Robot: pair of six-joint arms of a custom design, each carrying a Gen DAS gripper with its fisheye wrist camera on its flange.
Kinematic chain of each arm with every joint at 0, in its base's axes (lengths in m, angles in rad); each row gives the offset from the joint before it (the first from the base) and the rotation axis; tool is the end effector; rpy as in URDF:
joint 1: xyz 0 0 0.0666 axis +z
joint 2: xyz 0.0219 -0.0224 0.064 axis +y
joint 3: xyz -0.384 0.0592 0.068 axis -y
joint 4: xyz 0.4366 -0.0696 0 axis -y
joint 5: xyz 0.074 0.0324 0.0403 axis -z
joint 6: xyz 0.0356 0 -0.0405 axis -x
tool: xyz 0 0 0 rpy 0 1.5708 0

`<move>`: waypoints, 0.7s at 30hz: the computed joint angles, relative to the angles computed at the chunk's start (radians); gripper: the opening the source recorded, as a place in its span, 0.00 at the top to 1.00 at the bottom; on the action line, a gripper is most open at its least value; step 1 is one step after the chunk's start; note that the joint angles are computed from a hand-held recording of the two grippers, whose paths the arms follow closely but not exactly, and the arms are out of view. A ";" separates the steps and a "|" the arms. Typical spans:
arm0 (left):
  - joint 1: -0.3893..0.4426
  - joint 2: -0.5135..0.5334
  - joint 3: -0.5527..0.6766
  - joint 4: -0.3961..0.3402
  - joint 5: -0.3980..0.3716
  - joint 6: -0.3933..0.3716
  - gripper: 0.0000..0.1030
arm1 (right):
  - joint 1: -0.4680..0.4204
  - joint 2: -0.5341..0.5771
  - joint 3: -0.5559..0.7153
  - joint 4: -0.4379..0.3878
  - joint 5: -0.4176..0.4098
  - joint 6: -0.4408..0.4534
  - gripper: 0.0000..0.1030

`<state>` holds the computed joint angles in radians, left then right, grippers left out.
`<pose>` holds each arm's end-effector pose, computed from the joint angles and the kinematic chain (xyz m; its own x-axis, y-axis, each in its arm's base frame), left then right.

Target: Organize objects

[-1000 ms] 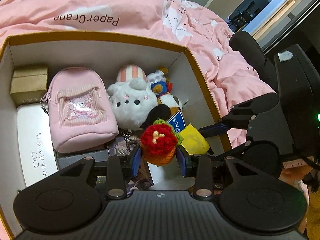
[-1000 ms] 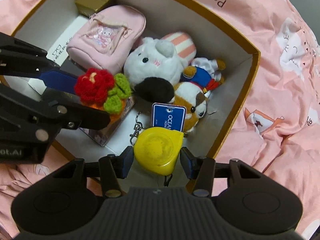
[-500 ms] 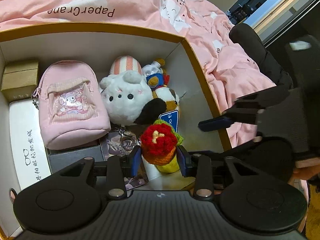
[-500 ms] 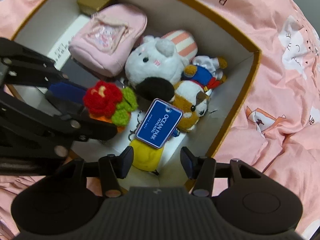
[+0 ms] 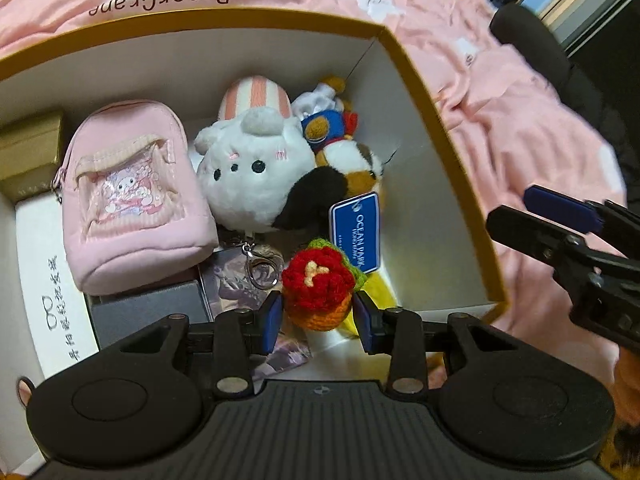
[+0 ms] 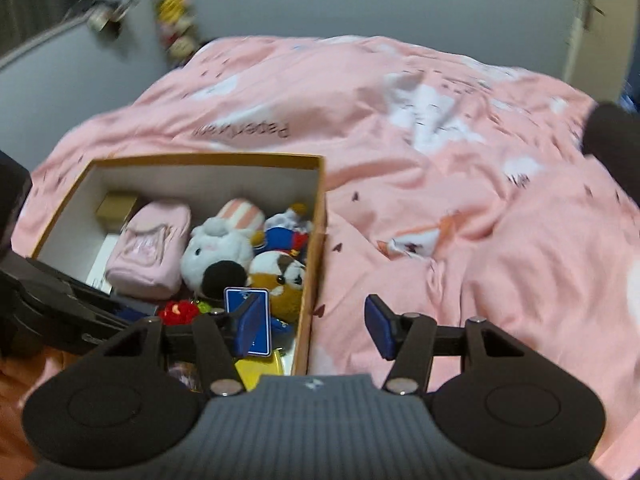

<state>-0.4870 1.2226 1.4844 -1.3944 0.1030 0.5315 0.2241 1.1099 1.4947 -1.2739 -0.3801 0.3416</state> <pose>0.3717 -0.2014 0.5286 -0.9453 -0.0699 -0.3186 0.0289 0.9550 -0.2953 0.3715 0.0978 0.5854 -0.5679 -0.4485 -0.6902 -0.6628 0.7463 0.0604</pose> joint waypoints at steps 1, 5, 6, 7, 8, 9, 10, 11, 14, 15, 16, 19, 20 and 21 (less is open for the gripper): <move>-0.005 0.011 0.009 -0.007 -0.006 -0.006 0.58 | -0.003 -0.007 -0.019 0.019 -0.002 -0.010 0.44; -0.022 0.054 0.031 -0.010 -0.041 -0.005 0.58 | -0.005 -0.028 -0.068 0.076 0.014 -0.040 0.44; -0.024 0.060 0.031 -0.009 -0.050 -0.003 0.58 | -0.010 -0.028 -0.074 0.082 0.008 -0.046 0.44; -0.027 0.067 0.032 -0.010 -0.061 0.000 0.58 | -0.013 -0.027 -0.079 0.087 -0.001 -0.054 0.44; -0.028 0.073 0.030 -0.009 -0.069 0.004 0.58 | -0.020 -0.026 -0.081 0.087 -0.012 -0.061 0.44; -0.028 0.075 0.028 -0.007 -0.067 0.006 0.58 | -0.025 -0.025 -0.083 0.085 -0.019 -0.066 0.44; -0.031 0.077 0.030 -0.007 -0.076 0.003 0.58 | -0.030 -0.027 -0.087 0.085 -0.024 -0.071 0.44; -0.037 0.079 0.033 -0.009 -0.088 -0.001 0.58 | -0.034 -0.028 -0.091 0.086 -0.027 -0.073 0.44; -0.046 0.088 0.040 -0.014 -0.118 -0.028 0.56 | -0.036 -0.030 -0.101 0.081 -0.031 -0.074 0.43; -0.049 0.089 0.043 -0.015 -0.120 -0.036 0.56 | -0.037 -0.030 -0.103 0.079 -0.034 -0.076 0.43; -0.051 0.089 0.044 -0.014 -0.120 -0.046 0.56 | -0.038 -0.032 -0.105 0.078 -0.036 -0.079 0.43; -0.045 0.063 0.029 0.008 -0.107 -0.040 0.45 | -0.044 -0.040 -0.112 0.081 -0.039 -0.079 0.43; -0.043 0.047 0.020 0.017 -0.104 -0.031 0.43 | -0.046 -0.044 -0.113 0.083 -0.039 -0.078 0.42; -0.041 0.033 0.013 0.023 -0.105 -0.027 0.42 | -0.048 -0.048 -0.115 0.085 -0.039 -0.077 0.42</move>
